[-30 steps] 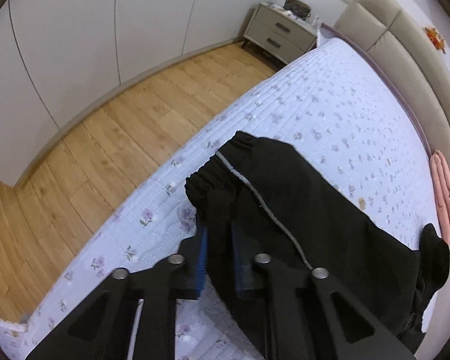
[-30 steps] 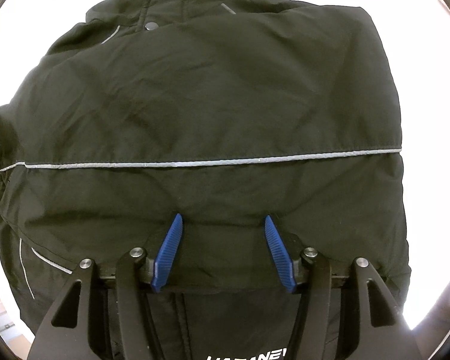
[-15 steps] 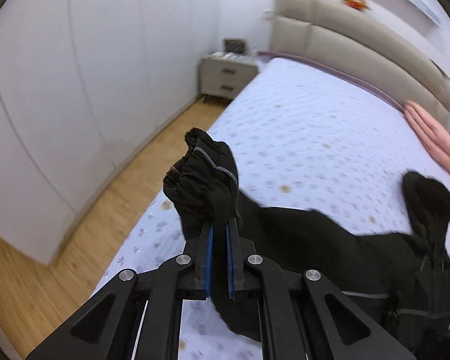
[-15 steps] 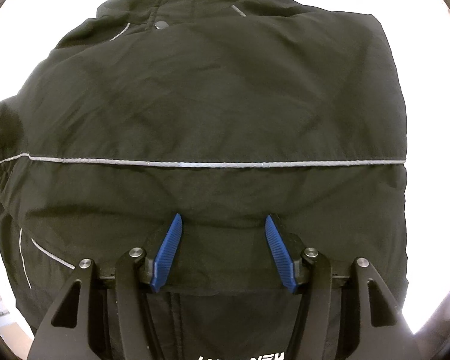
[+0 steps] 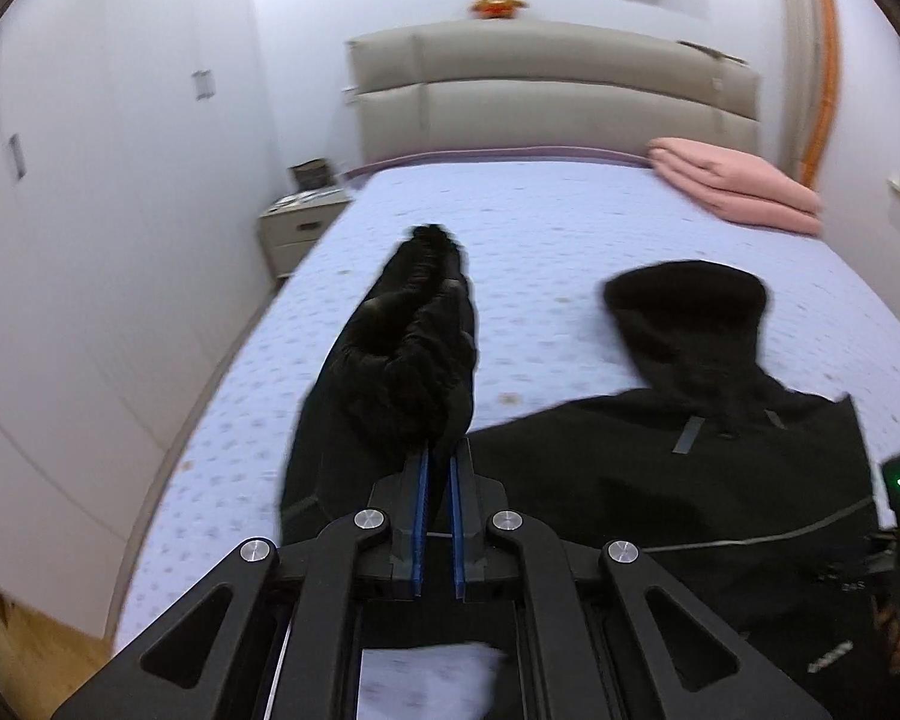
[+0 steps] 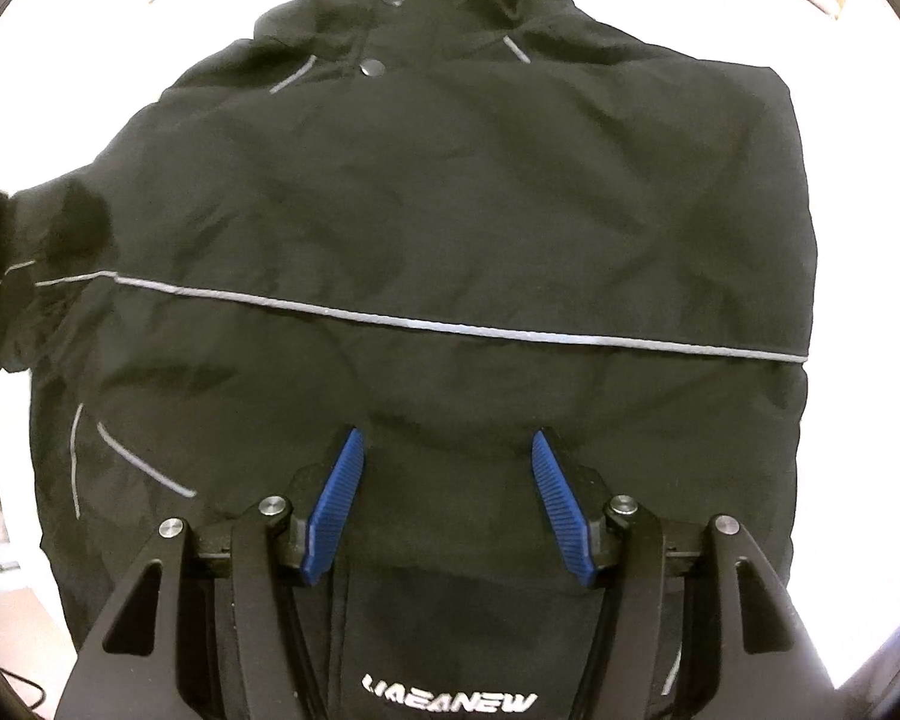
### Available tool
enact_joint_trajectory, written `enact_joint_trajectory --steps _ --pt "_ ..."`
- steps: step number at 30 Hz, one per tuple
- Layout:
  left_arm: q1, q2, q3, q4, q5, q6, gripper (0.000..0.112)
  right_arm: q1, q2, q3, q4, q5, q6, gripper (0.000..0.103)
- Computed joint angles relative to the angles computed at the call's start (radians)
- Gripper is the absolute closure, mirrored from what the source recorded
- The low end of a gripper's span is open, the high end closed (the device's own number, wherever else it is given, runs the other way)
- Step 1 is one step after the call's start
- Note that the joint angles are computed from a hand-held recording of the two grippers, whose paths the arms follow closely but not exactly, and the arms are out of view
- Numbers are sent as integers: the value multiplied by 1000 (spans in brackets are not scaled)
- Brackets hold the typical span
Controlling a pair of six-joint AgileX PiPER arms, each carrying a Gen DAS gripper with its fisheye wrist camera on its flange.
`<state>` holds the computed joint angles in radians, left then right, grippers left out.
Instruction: Fold large clothes
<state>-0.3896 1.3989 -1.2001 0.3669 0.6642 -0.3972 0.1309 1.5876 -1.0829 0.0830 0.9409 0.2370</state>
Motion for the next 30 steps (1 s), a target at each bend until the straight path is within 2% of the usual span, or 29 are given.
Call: enact_joint_trajectory --steps 5,7,12,15,19,22,25,30 --pt "-264 60 -30 182 64 -222 107 -63 -81 42 50 19 -99 41" --pt "-351 93 -46 205 78 -272 107 -103 -112 59 65 33 -143 41" --pt "-563 255 -95 287 103 -385 107 -189 -174 67 105 76 -238 41" --pt "-650 368 -136 301 129 -408 103 -186 -178 52 92 76 -236 41" --pt "-707 487 -195 233 165 -413 99 -211 -171 37 131 69 -296 41" --pt "-691 466 -171 130 136 -388 94 -193 -152 8 161 61 -306 41" --pt "-665 391 -101 -14 85 -336 94 -222 -143 -11 267 79 -372 39" --pt "-694 255 18 7 100 -441 94 -213 -86 -58 413 102 -412 35"
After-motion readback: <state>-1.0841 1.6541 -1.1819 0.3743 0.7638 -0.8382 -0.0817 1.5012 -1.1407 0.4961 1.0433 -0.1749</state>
